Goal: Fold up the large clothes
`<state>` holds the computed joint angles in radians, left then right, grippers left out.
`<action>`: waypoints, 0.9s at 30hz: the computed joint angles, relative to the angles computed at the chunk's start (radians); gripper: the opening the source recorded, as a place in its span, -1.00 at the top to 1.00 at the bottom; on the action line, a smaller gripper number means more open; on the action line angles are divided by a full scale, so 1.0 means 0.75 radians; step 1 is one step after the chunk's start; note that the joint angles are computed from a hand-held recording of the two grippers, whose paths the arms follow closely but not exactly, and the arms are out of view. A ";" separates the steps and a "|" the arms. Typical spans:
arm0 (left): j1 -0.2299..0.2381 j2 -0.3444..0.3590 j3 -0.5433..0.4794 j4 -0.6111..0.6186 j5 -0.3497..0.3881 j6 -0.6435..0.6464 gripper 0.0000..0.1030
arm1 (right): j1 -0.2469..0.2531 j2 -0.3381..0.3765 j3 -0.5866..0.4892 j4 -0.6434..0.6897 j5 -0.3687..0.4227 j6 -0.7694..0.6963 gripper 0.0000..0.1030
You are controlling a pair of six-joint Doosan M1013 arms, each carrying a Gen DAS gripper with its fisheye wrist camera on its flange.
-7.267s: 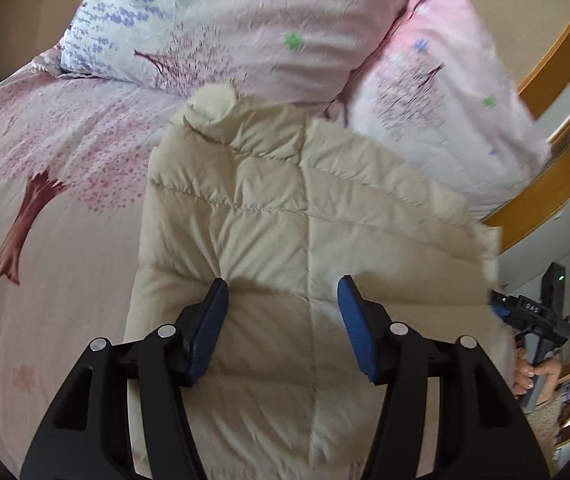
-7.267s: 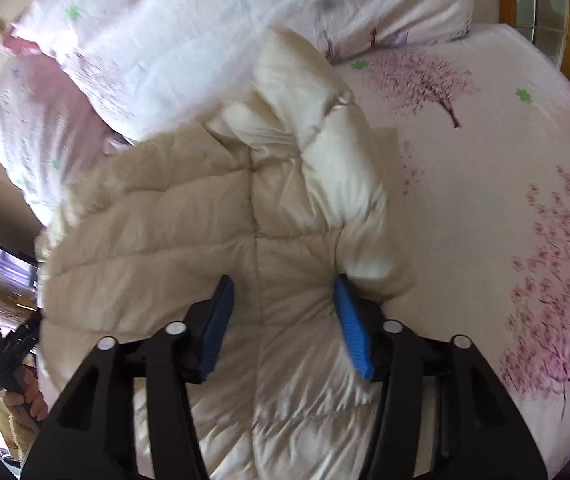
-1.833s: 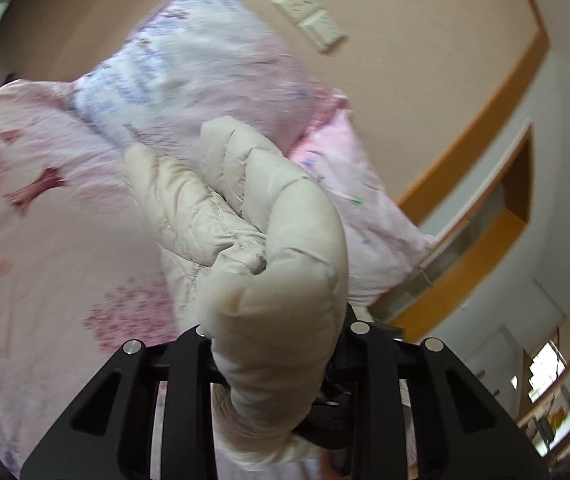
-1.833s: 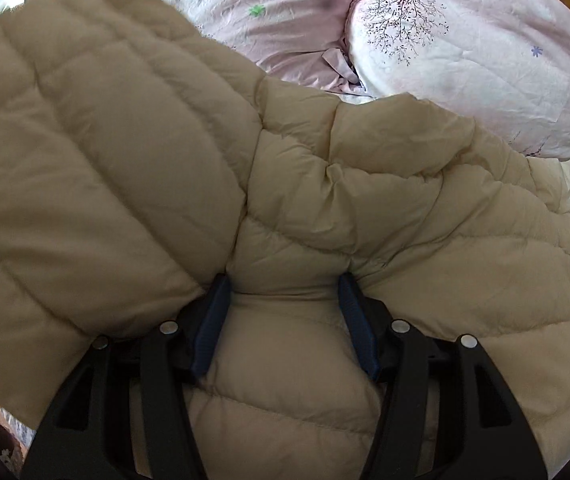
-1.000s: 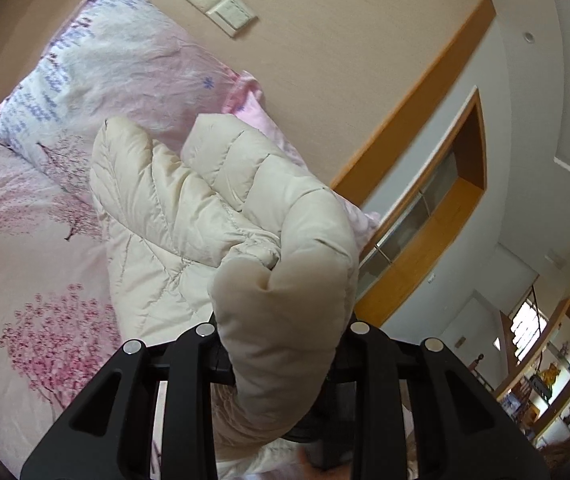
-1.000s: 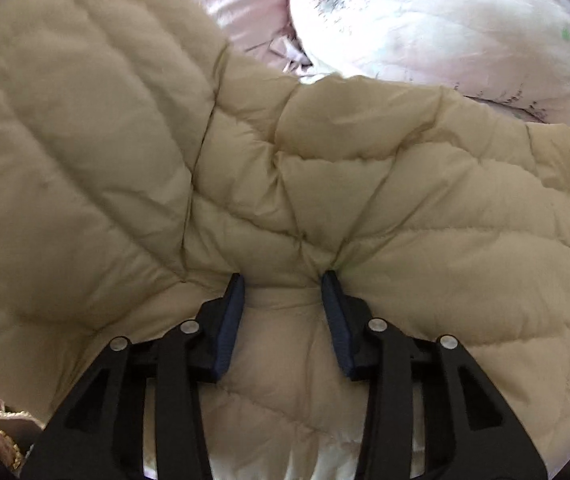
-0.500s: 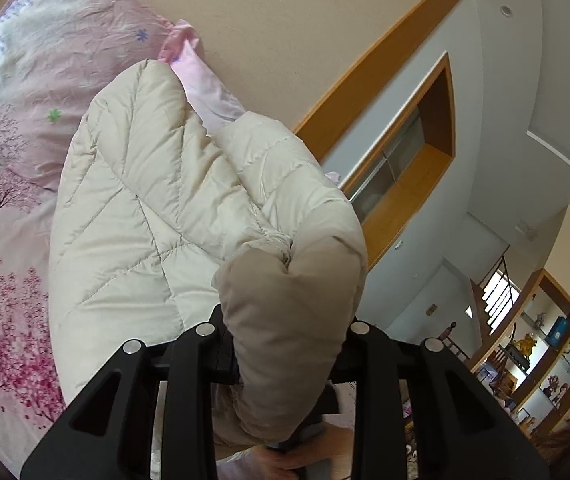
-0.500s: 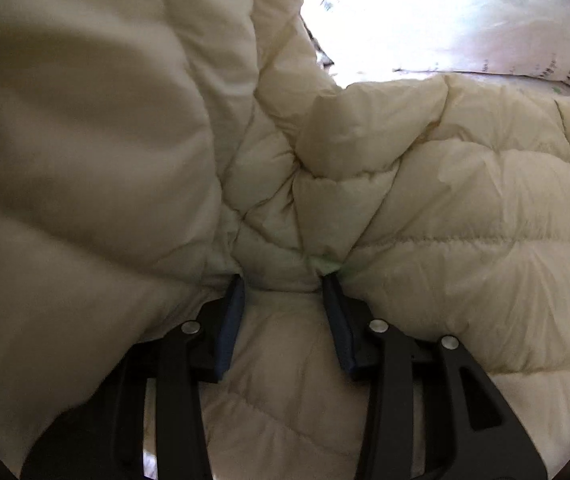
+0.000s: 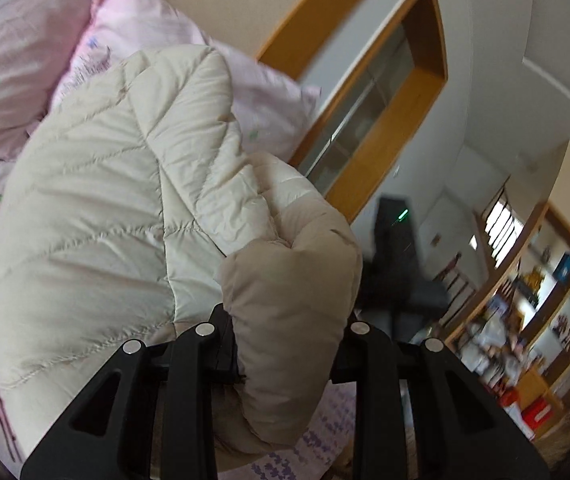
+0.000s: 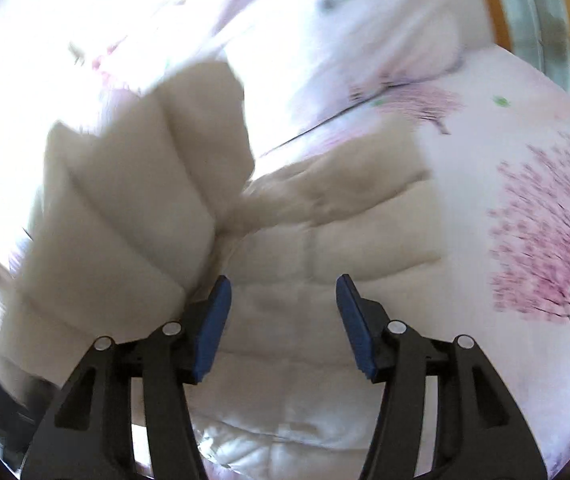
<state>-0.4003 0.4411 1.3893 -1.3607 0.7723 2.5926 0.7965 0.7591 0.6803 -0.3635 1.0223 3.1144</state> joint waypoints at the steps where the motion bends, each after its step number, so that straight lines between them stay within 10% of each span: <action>1: -0.010 0.005 -0.006 0.046 -0.005 -0.023 0.45 | 0.007 -0.013 0.030 -0.031 -0.046 0.058 -0.11; 6: -0.074 0.001 -0.012 0.255 -0.088 -0.037 0.42 | 0.009 -0.206 0.401 -0.149 -0.505 0.391 -0.68; 10: -0.108 0.003 -0.020 0.376 -0.113 -0.056 0.39 | -0.052 -0.200 0.415 0.116 -0.655 0.146 -0.70; 23: -0.159 -0.001 -0.013 0.587 -0.148 -0.041 0.30 | -0.055 -0.007 0.003 0.356 -0.178 -0.280 -0.67; 27: -0.164 -0.005 -0.007 0.601 -0.150 -0.043 0.23 | -0.065 0.044 -0.082 0.350 -0.069 -0.320 -0.18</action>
